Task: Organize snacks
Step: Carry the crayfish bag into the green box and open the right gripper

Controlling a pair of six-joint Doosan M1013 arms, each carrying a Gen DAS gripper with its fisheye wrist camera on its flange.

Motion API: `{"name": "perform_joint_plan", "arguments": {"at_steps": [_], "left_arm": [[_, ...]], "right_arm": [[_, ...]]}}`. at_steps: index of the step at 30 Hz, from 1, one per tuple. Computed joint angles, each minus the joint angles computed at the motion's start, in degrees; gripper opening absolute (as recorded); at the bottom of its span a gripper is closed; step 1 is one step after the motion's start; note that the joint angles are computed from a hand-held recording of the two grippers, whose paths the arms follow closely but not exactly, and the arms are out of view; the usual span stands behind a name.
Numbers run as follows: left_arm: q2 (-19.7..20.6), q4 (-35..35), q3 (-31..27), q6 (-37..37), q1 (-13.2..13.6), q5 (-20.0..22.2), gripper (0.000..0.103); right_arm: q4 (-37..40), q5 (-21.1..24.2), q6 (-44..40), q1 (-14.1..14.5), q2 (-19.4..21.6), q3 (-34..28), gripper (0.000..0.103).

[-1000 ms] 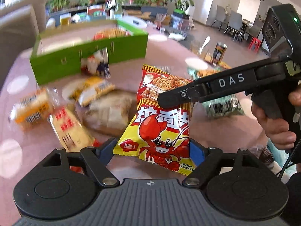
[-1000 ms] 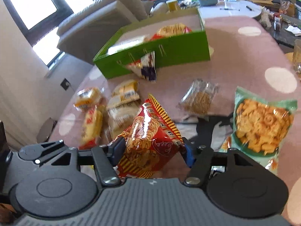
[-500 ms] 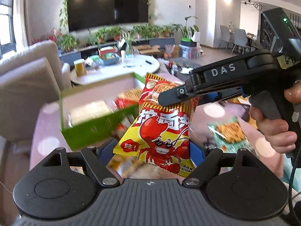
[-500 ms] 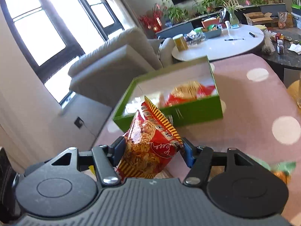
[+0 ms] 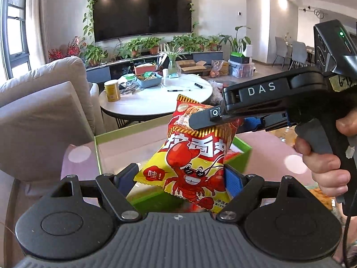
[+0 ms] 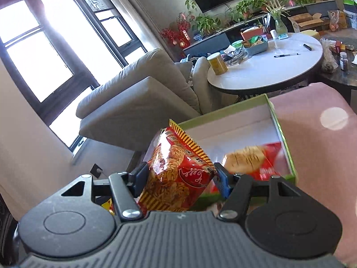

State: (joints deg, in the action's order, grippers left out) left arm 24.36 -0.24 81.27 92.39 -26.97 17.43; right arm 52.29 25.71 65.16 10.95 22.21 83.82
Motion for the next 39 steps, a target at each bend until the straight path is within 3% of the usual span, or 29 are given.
{"name": "perform_joint_plan", "arguments": {"at_steps": [16, 20, 23, 28, 31, 39], "left_arm": [[10.0, -6.6, -13.9, 10.2, 4.1, 12.4, 0.078], [11.7, -2.8, -16.3, 7.0, 4.2, 15.2, 0.079], [11.5, 1.3, -15.6, 3.4, 4.0, 13.9, 0.08], [10.1, 16.6, -13.8, -12.0, 2.9, 11.6, 0.079], [9.4, 14.6, -13.1, -12.9, 3.2, 11.0, 0.079], [6.9, 13.7, -9.5, -12.6, 2.4, 8.3, 0.08]], "right_arm": [[-9.8, 3.0, 17.1, 0.3, 8.7, -10.3, 0.065], [-12.8, 4.4, 22.3, 0.3, 10.2, -12.2, 0.066], [-14.9, 6.0, 26.1, 0.2, 10.8, -13.1, 0.071], [-18.7, 4.5, 28.8, 0.5, 9.3, -11.8, 0.072], [-21.6, 3.5, 29.9, 1.0, 8.2, -10.7, 0.073], [-20.0, 2.6, 24.8, 0.7, 5.1, -7.7, 0.075]]}}
